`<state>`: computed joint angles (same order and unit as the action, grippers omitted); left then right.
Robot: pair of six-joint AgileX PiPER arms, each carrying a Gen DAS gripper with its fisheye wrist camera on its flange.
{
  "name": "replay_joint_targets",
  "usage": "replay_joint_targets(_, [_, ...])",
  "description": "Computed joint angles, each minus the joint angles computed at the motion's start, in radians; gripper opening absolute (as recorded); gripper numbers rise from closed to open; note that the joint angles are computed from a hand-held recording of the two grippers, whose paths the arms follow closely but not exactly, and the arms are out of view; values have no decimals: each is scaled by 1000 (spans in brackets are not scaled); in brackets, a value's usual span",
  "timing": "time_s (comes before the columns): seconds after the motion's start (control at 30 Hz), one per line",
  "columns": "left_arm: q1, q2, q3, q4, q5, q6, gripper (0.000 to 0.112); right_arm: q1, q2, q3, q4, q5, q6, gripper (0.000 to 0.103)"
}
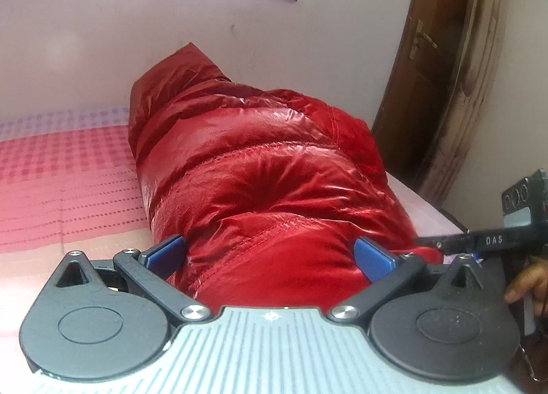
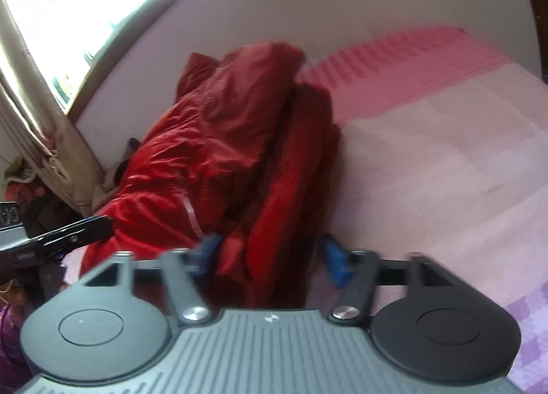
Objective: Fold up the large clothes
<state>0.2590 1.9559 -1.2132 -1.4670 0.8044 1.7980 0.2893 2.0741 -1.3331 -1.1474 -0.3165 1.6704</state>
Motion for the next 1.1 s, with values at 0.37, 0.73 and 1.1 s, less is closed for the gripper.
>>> replay_joint_targets(0.37, [-38,-16,14,12,-62,-9,103,-69,256,-278,-143,-285,194,100])
replay_joint_targets(0.73, [-90,-45,27,49,-175,-16,103,-24,254,-248,3,-200,-17,82])
replay_joint_targets(1.1, [-96,-40,3,103,-184,-64,103,-9,243,-247,15,-166,-34,82])
